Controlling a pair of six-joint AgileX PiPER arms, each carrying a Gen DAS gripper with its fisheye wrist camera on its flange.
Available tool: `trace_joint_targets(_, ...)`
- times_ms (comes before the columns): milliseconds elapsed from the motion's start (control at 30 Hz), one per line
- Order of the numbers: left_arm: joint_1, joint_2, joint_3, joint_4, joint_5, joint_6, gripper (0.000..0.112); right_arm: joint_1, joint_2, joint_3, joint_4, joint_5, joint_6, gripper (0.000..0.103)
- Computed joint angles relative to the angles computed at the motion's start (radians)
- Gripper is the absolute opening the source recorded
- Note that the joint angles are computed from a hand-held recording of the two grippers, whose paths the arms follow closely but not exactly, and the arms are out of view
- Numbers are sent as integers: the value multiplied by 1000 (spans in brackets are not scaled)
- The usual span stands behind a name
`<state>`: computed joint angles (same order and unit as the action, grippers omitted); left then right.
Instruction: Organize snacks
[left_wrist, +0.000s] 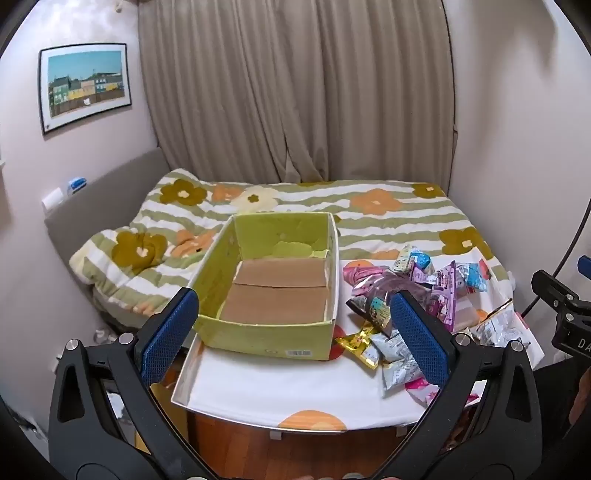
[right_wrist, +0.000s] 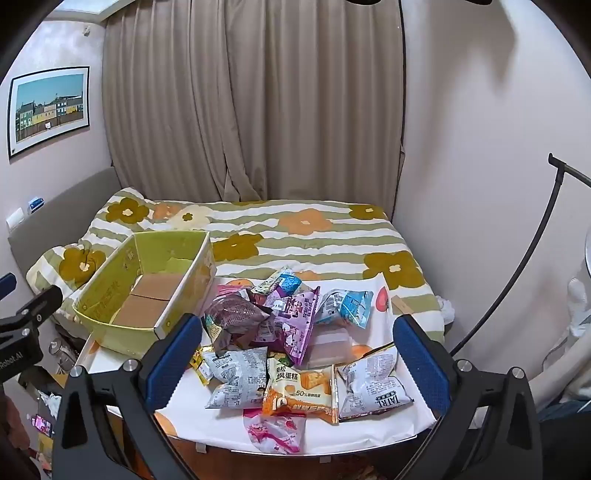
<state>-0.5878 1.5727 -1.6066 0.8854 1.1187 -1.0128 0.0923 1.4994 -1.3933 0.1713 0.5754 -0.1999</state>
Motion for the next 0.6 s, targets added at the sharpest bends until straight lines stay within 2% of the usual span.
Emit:
trace_joint_targets(167,36,-16,2,-58,-23,40,103,4,7,-12,-21,1,8,103)
trace_joint_targets(300,35,5,-8,-58,-22,36,103,3,15,-32,-26,3,8,103)
trace_joint_targets(333,41,1,-6,-63,-26,41,103,-23,27,-66,12,34,-26,103)
trace_joint_targets(600,35,-4,2,-54,-31,35,103,-12,33,-64,8,22,-14,103)
